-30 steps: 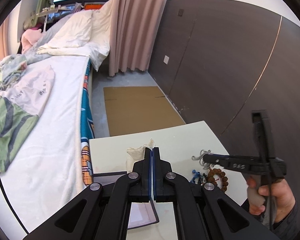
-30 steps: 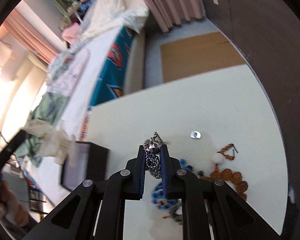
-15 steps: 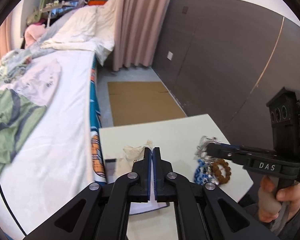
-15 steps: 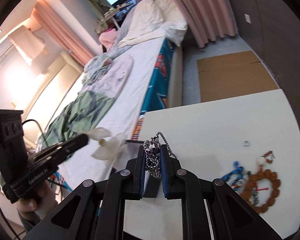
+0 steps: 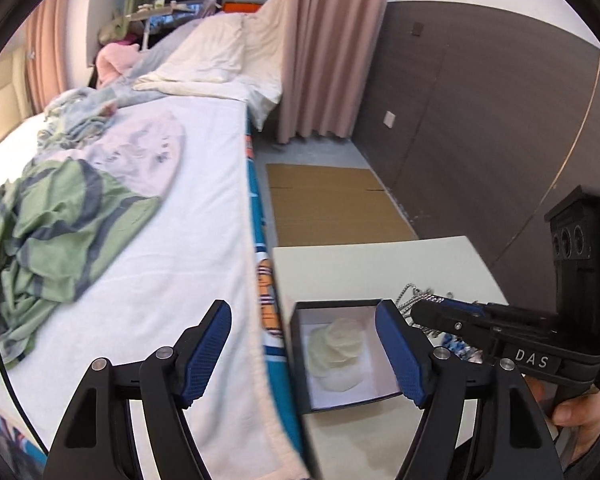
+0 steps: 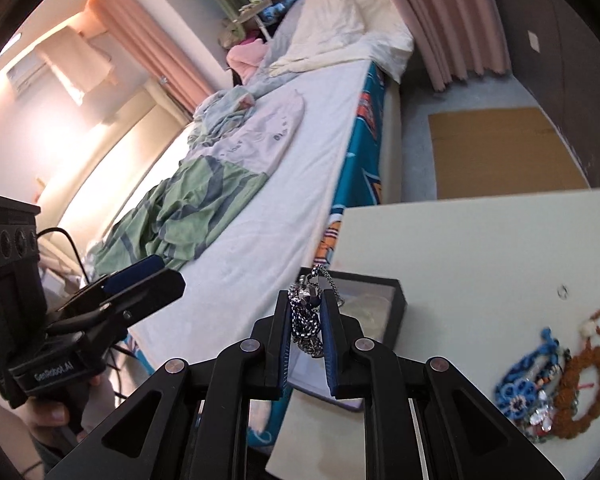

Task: Organize jewelry
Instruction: 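Drop the pouch into the black box with the left gripper while the right gripper drops the chain in, then grasp the blue flower beaded bracelet with the left gripper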

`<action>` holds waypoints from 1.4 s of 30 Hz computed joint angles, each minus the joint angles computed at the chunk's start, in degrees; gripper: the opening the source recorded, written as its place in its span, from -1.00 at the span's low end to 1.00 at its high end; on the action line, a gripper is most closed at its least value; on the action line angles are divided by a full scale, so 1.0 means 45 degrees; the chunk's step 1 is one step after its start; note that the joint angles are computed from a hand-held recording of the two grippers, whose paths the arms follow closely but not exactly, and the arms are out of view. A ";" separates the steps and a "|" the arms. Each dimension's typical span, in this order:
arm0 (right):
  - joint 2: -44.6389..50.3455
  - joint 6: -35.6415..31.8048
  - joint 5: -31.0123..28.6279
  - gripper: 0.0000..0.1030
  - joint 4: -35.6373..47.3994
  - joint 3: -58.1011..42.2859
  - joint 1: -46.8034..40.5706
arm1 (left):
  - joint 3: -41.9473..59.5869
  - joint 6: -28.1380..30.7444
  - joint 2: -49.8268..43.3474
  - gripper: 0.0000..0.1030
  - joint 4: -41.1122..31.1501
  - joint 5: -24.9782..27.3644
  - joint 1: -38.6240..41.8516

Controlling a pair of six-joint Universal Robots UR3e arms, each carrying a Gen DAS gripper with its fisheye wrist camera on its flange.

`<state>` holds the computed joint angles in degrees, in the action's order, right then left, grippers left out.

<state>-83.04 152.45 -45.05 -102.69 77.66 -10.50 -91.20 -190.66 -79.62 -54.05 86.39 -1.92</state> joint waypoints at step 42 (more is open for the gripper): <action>-0.0446 -0.5456 -0.0853 0.66 0.5245 -0.1468 -0.7561 | 0.9282 -0.0809 -0.8815 0.62 -0.2846 0.1481 -0.6028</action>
<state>-85.04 127.90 -48.89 -79.09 71.06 -44.53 -49.44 -194.30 -119.28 -66.85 93.06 -29.04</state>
